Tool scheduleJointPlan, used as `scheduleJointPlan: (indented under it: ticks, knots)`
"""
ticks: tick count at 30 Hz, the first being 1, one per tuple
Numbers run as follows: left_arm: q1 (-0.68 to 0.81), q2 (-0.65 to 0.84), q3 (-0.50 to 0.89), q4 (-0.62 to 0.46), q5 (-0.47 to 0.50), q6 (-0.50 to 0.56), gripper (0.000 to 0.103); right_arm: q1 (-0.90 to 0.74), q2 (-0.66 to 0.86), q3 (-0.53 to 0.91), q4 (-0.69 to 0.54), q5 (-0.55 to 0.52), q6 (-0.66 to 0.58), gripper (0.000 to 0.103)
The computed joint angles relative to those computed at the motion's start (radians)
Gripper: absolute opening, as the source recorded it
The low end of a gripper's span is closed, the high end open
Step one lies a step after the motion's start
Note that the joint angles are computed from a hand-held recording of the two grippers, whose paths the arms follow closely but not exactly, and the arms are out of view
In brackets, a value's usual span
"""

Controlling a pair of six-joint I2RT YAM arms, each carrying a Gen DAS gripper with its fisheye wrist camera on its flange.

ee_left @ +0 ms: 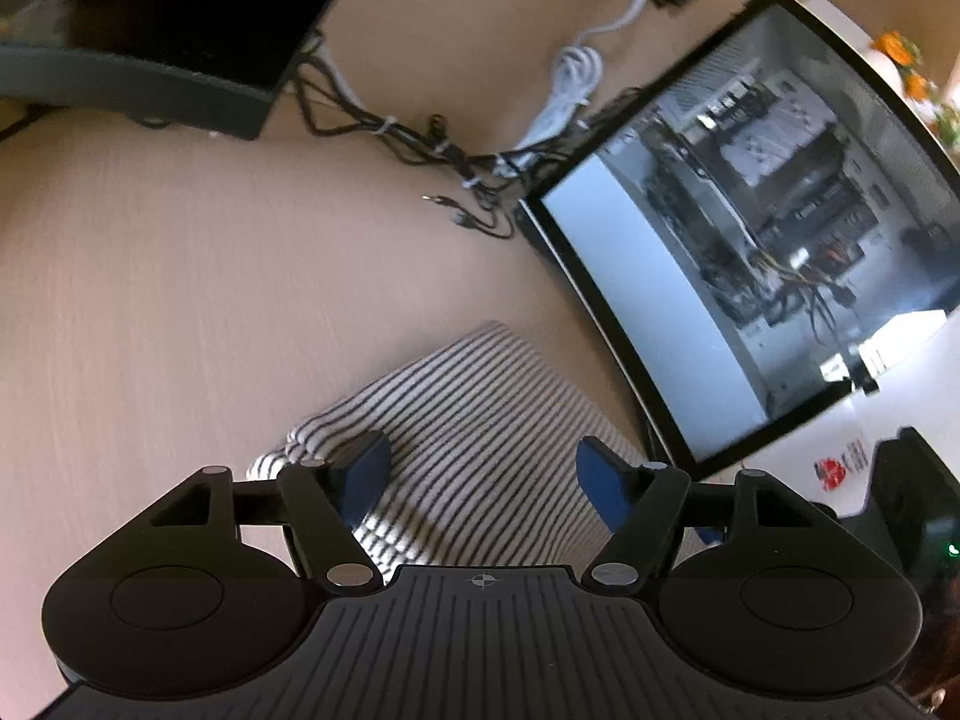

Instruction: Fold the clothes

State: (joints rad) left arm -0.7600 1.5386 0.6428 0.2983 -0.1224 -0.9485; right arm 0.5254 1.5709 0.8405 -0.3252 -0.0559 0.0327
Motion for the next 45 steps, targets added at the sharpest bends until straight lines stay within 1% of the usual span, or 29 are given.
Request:
scheduleJointPlan:
  ticks: [1,4,6,8,9,10,11,13,17,18,20,22,24,26,27,28,29,30,31,33,34,36,37,38,40,41,42,43,45]
  knots:
    - [-0.005,0.002,0.004,-0.008,-0.008,0.009,0.074,-0.009,-0.024,0.000,-0.009,-0.018,-0.002,0.087]
    - [-0.006,0.006,0.000,0.005,-0.012,0.008,0.074,-0.051,-0.091,0.003,0.004,-0.079,-0.008,0.103]
    - [-0.004,0.006,-0.004,0.014,-0.011,-0.005,0.074,-0.092,-0.099,0.020,0.018,-0.143,0.029,0.103]
    - [-0.006,0.006,-0.006,0.018,-0.015,-0.006,0.074,-0.133,-0.038,0.058,0.049,-0.182,0.081,0.103]
    - [-0.007,0.006,-0.007,0.019,-0.017,-0.006,0.074,-0.152,-0.006,0.080,0.064,-0.200,0.108,0.102]
    - [-0.007,0.005,-0.008,0.019,-0.017,-0.006,0.074,-0.170,0.027,0.103,0.077,-0.217,0.136,0.094]
    - [-0.005,0.004,-0.010,0.021,-0.015,-0.007,0.074,-0.179,0.077,0.133,0.080,-0.220,0.160,0.083]
    - [-0.002,0.001,-0.018,0.034,-0.010,-0.014,0.074,-0.205,0.190,0.203,0.061,-0.257,0.224,0.072]
    - [0.006,-0.002,-0.051,0.089,-0.001,-0.041,0.074,-0.249,0.308,0.244,0.069,-0.427,0.315,0.069]
    - [0.008,-0.003,-0.060,0.101,0.001,-0.049,0.074,-0.230,0.293,0.241,0.072,-0.408,0.307,0.069]
    - [0.013,-0.015,-0.071,0.101,0.005,-0.066,0.076,-0.195,0.226,0.210,0.080,-0.381,0.246,0.069]
    - [0.016,-0.040,-0.092,0.109,0.015,-0.085,0.086,-0.163,0.147,0.169,0.085,-0.361,0.194,0.069]
    - [0.009,-0.068,-0.114,0.114,0.011,-0.093,0.088,-0.132,0.075,0.131,0.076,-0.338,0.150,0.068]
    - [-0.001,-0.080,-0.127,0.111,0.000,-0.091,0.088,-0.098,0.092,0.138,0.047,-0.259,0.122,0.068]
    - [-0.003,-0.081,-0.132,0.119,-0.002,-0.093,0.087,-0.071,0.119,0.144,0.039,-0.183,0.116,0.068]
    - [-0.006,-0.081,-0.136,0.124,-0.003,-0.093,0.084,-0.056,0.122,0.130,0.055,-0.144,0.114,0.068]
    - [-0.008,-0.079,-0.129,0.118,-0.006,-0.092,0.083,-0.042,0.123,0.112,0.073,-0.109,0.113,0.072]
    - [-0.010,-0.077,-0.121,0.106,-0.010,-0.088,0.083,-0.027,0.124,0.096,0.092,-0.074,0.112,0.073]
    - [-0.013,-0.076,-0.107,0.080,-0.017,-0.077,0.083,-0.015,0.114,0.098,0.083,-0.052,0.118,0.073]
    - [-0.020,-0.075,-0.095,0.057,-0.025,-0.054,0.083,0.004,0.075,0.084,0.076,-0.008,0.096,0.078]
    - [-0.022,-0.077,-0.095,0.054,-0.027,-0.052,0.083,0.018,0.056,0.073,0.081,0.029,0.071,0.084]
    - [-0.023,-0.084,-0.098,0.050,-0.031,-0.058,0.083,0.075,-0.007,0.040,0.089,0.137,0.031,0.085]
    - [-0.024,-0.087,-0.101,0.049,-0.033,-0.063,0.084,0.100,-0.043,0.016,0.102,0.168,0.024,0.085]
    - [-0.025,-0.088,-0.103,0.050,-0.035,-0.066,0.084,0.120,-0.069,-0.001,0.123,0.178,0.026,0.085]
    - [-0.026,-0.087,-0.106,0.056,-0.040,-0.071,0.084,0.146,-0.137,-0.065,0.180,0.140,0.069,0.087]
    - [-0.027,-0.086,-0.107,0.060,-0.042,-0.073,0.084,0.161,-0.171,-0.097,0.210,0.122,0.094,0.094]
    - [-0.025,-0.083,-0.106,0.063,-0.042,-0.076,0.085,0.170,-0.173,-0.121,0.244,0.104,0.129,0.098]
    - [-0.023,-0.082,-0.106,0.066,-0.039,-0.080,0.086,0.185,-0.153,-0.133,0.267,0.123,0.145,0.103]
    - [-0.020,-0.084,-0.104,0.061,-0.036,-0.090,0.086,0.218,-0.103,-0.151,0.307,0.168,0.172,0.103]
